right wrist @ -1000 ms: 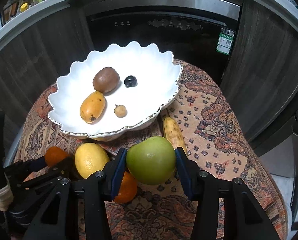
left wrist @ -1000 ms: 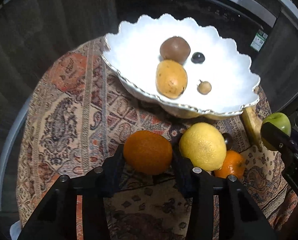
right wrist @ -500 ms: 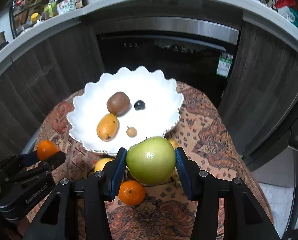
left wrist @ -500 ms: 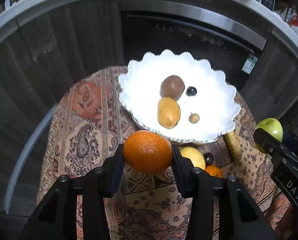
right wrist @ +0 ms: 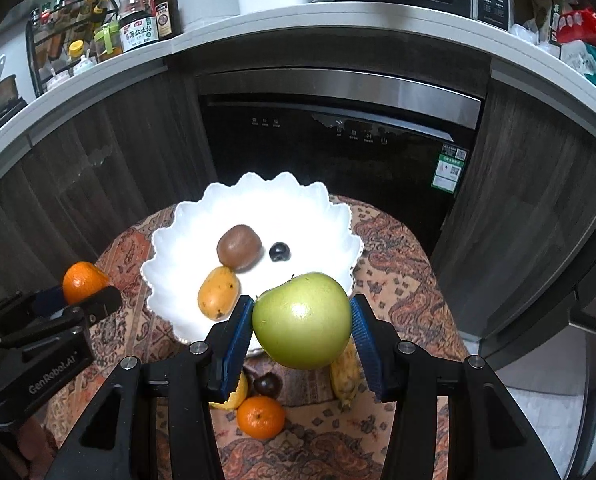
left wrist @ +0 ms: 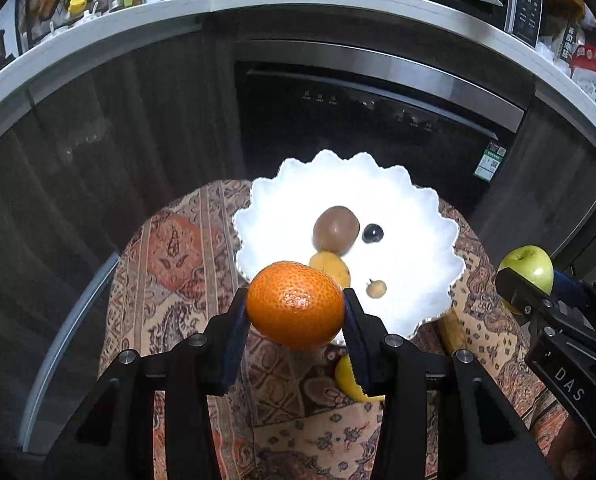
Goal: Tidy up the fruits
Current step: 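Grasp the tangerine with the left tool while the right tool lifts the apple over the bowl, then open the left tool over the bowl to drop the tangerine while the right tool releases the apple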
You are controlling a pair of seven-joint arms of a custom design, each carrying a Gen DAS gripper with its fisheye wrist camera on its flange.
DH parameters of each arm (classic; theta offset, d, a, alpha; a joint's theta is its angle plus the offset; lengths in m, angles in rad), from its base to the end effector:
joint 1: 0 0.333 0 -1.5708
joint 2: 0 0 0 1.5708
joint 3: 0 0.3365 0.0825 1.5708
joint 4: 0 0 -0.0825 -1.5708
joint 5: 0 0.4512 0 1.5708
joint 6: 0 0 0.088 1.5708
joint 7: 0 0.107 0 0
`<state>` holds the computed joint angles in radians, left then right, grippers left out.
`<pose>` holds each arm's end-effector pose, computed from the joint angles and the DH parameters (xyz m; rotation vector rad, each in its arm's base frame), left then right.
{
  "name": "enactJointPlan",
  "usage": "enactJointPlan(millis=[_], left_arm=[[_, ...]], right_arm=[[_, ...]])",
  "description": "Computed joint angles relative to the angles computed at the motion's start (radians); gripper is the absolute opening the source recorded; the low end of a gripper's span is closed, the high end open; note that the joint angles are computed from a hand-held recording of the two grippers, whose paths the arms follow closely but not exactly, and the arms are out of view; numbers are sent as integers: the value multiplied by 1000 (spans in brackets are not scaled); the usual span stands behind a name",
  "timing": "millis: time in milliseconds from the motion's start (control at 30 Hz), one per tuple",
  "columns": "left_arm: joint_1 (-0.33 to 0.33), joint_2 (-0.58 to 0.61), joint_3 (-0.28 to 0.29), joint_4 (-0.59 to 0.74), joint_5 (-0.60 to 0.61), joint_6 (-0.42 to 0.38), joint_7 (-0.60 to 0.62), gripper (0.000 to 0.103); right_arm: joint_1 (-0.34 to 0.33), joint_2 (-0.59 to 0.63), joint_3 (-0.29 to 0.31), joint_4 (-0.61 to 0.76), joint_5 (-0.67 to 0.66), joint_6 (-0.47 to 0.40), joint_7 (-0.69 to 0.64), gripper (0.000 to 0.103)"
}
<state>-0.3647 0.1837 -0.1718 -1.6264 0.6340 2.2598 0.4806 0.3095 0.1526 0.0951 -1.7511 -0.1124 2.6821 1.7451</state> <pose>0.6376 -0.3498 0.5702 -2.0253 1.5465 -0.6022 0.6655 0.2842 0.5695 -1.9615 1.4410 -0.5580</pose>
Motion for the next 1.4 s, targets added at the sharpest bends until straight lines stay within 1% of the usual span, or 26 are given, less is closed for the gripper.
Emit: enactJointPlan(millis=[333,733,967,1200,1267,1300,1333,1400], left_arm=[[10,63,24,68,-26,15,50,44],[9,163,63,153,-92,22,120,44],[6,213,81,192,-141,25,146,44],[2,240,93,225,-170,2,174,45],[-6,237,101,224,-157,-1,160,51],[-11,235,106,222,-145,-5,150,60],[-16,231,110,220,-132,-7,139,63],[-18,227,110,220,-117,-16,132,64]], right_arm=[[2,99,4,124,-1,-44,-29,49],[4,231,2,273,8,-117,-41,49],[6,288,0,333,12,-148,-54,50],[3,325,5,378,28,-176,-74,50],[3,329,4,383,29,-179,-80,50],[6,329,2,384,24,-178,-81,50],[8,328,-1,383,19,-175,-81,50],[9,327,-4,377,16,-161,-76,50]])
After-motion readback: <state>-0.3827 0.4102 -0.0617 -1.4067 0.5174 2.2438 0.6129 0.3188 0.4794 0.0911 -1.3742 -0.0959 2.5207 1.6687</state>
